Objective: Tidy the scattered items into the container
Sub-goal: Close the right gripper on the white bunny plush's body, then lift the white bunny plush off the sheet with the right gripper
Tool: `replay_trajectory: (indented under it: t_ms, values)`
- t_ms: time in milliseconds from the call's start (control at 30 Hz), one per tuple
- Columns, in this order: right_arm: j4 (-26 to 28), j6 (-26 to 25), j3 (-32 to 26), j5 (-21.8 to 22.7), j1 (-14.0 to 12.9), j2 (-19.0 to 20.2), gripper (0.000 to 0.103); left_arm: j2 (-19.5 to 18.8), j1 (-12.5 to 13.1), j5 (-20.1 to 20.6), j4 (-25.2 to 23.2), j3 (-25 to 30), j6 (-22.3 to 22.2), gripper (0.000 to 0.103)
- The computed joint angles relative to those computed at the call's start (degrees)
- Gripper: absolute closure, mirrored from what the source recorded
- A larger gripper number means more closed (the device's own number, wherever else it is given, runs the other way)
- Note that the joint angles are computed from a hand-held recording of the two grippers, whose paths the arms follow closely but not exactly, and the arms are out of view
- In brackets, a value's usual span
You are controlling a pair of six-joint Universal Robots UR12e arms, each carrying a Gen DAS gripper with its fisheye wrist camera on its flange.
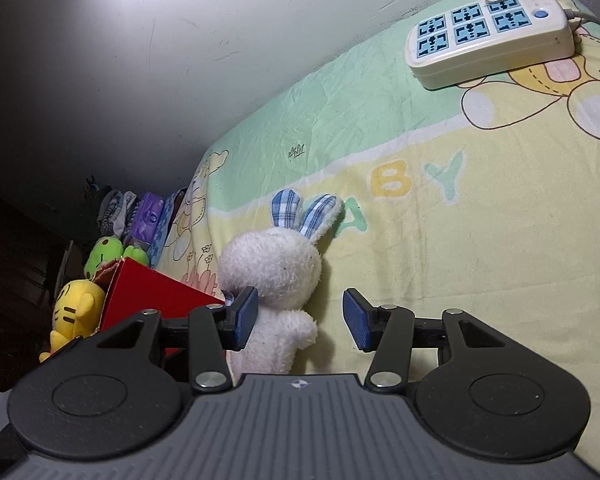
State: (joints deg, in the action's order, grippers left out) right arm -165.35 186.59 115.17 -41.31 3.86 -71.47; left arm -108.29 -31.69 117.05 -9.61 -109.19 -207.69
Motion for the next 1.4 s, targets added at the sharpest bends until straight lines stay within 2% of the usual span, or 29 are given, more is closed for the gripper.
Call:
replay_trajectory:
  t_ms: [67, 167, 267, 367, 467, 567, 667, 767, 833, 867, 1100, 1167, 1300, 1400]
  values:
    - [0.3, -0.2, -0.5, 1.4, -0.3, 0.8, 0.056, -1.0, -0.4, 2.1, -1.3, 1.2, 1.5, 0.001]
    - [1.3, -1.2, -1.1, 3.8, -0.7, 2.0, 0.056, -1.8, -0.3, -0.5, -2.2, 2.0, 4.3, 0.001]
    - [4.8, -4.7, -1.9, 6.3, -0.9, 2.7, 0.058, -2.7, -0.5, -0.9, -2.8, 2.3, 5.0, 0.001]
    - [8.4, -7.8, -2.7, 8.5, -0.7, 3.5, 0.058, -2.8, 0.6, -3.0, -5.9, 2.0, 0.8, 0.001]
    - [10.3, -8.7, -3.6, 10.1, -0.2, 4.5, 0.058, -2.5, 2.6, -8.0, -6.4, 1.2, -3.4, 0.003]
    - [11.8, -9.8, -4.6, 10.9, 0.4, 5.3, 0.058, -2.8, 3.7, -11.3, -5.9, 1.0, -4.9, 0.003]
    - [12.1, -9.9, -5.2, 10.2, 0.9, 5.8, 0.057, -3.2, 4.0, -12.1, -4.8, 0.9, -5.0, 0.002]
    - [13.1, -9.7, -5.6, 11.5, 0.7, 6.3, 0.057, -3.3, 4.5, -13.7, -3.8, 0.5, -5.1, 0.001]
    - [14.6, -10.3, -5.7, 12.8, 0.5, 6.5, 0.062, -3.4, 4.9, -14.7, -3.3, 0.4, -5.2, 0.001]
    - [14.9, -10.6, -5.6, 14.0, 0.4, 6.5, 0.074, -3.4, 5.2, -15.2, -2.9, 0.4, -5.5, 0.001]
    - [14.5, -8.7, -4.0, 14.9, -0.4, 5.2, 0.078, -2.9, 5.4, -16.8, -2.4, 0.2, -5.4, 0.003]
    - [15.4, -9.5, -3.1, 14.8, -0.8, 4.0, 0.079, -2.4, 5.3, -17.3, -2.4, -0.1, -4.7, 0.003]
    - [16.2, -9.6, -0.5, 14.2, -1.9, 1.4, 0.079, -1.3, 4.8, -18.8, -3.9, -0.5, -2.4, 0.012]
    - [16.0, -9.2, 1.7, 13.6, -2.9, -0.8, 0.079, -0.2, 4.6, -20.6, -3.6, -1.6, -0.6, 0.012]
